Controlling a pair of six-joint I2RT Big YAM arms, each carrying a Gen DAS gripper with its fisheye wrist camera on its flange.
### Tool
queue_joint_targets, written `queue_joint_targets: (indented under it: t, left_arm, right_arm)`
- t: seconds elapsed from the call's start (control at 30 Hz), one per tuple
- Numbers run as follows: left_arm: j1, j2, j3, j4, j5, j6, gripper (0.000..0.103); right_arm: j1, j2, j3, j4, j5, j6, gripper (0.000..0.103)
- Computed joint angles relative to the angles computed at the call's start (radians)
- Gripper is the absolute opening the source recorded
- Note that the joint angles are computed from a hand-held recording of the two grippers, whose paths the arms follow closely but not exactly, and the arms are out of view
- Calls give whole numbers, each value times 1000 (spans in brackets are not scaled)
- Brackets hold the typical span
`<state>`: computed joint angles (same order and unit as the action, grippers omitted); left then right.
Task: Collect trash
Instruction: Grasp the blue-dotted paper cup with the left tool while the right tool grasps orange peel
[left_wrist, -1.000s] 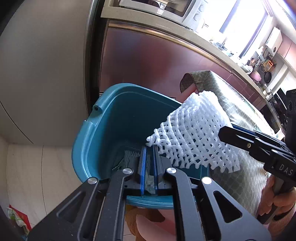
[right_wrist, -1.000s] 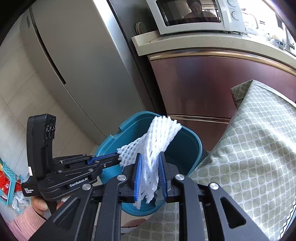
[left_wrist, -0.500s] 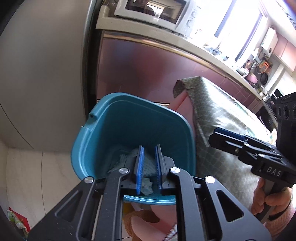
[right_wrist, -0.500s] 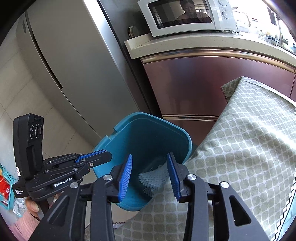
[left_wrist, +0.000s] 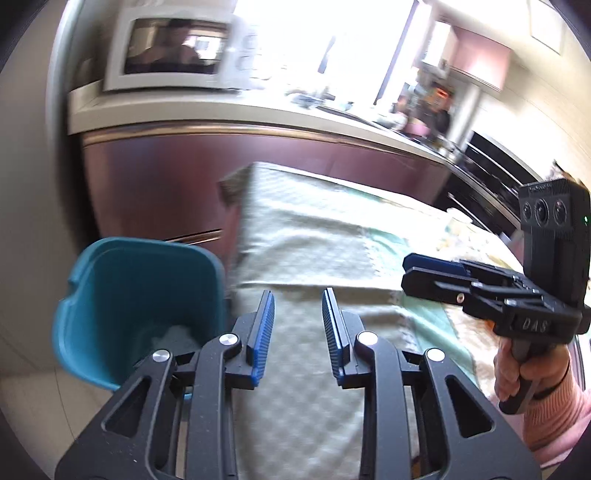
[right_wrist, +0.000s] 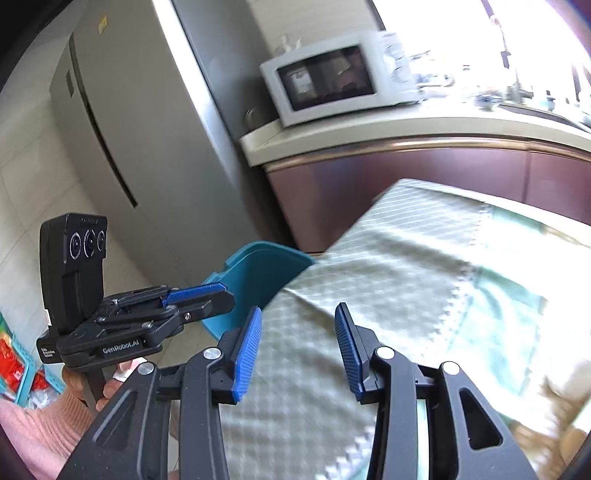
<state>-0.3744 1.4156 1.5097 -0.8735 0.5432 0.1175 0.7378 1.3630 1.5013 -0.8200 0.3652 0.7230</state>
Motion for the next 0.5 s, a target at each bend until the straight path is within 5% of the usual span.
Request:
queue_joint_targets:
  t: [0.2,0.5]
  left_arm:
    - [-150,-19,-11,-14,29,24,28]
    - [-381,31,22,-25,-12,25,28]
  right_arm:
    - [76,-210,-171,-93,214,177,39]
    - [218,-411,-289,-551,479,649,39]
